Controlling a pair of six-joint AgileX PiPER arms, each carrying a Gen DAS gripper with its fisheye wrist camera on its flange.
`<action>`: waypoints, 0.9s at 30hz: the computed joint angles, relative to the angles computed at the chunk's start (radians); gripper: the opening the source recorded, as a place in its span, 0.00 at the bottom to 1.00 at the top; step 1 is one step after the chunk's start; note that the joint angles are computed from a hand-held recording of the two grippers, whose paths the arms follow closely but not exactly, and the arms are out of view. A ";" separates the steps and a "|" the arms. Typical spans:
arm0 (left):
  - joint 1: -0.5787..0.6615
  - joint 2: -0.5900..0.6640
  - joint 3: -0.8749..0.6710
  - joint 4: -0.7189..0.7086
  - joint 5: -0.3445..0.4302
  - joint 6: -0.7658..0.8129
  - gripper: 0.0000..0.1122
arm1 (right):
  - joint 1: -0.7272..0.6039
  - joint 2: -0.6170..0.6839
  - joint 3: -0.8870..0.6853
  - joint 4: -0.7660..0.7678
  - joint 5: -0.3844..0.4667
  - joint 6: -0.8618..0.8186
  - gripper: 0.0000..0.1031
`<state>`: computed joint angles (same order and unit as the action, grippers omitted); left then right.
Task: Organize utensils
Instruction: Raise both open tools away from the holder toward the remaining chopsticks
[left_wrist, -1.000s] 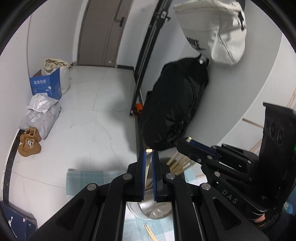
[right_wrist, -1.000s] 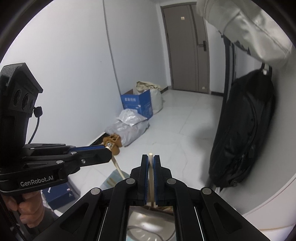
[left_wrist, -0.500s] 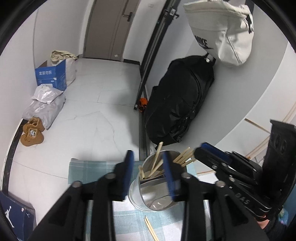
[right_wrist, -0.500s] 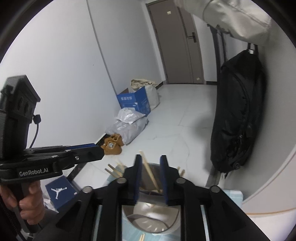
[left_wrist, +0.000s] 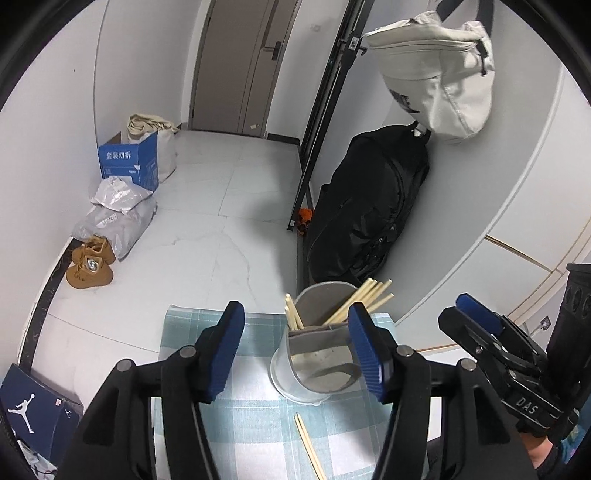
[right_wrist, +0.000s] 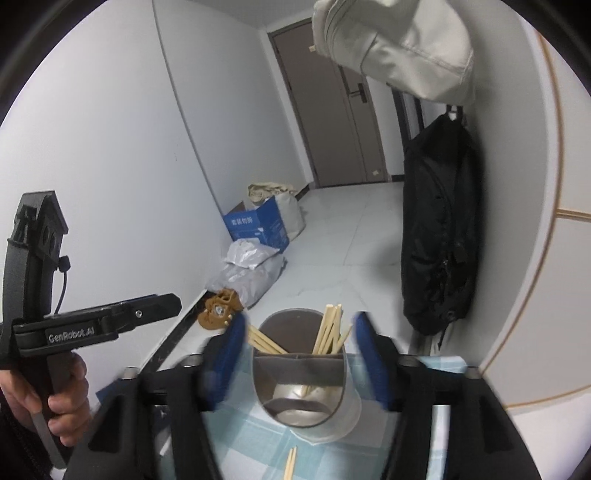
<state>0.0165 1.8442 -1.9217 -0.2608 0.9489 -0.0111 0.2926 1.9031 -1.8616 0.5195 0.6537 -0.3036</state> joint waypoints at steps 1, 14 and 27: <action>-0.006 -0.014 0.016 0.013 -0.006 -0.007 0.48 | 0.002 -0.022 0.031 0.003 -0.019 0.002 0.73; -0.085 -0.192 0.304 0.144 -0.173 -0.095 0.61 | 0.035 -0.248 0.396 0.078 -0.200 -0.075 0.75; -0.136 -0.260 0.501 0.262 -0.288 -0.210 0.61 | 0.036 -0.326 0.607 0.218 -0.266 -0.223 0.76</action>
<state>-0.1195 1.5844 -1.4209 0.0016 0.6614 -0.2207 0.3290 1.5771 -1.2549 0.7377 0.3874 -0.5271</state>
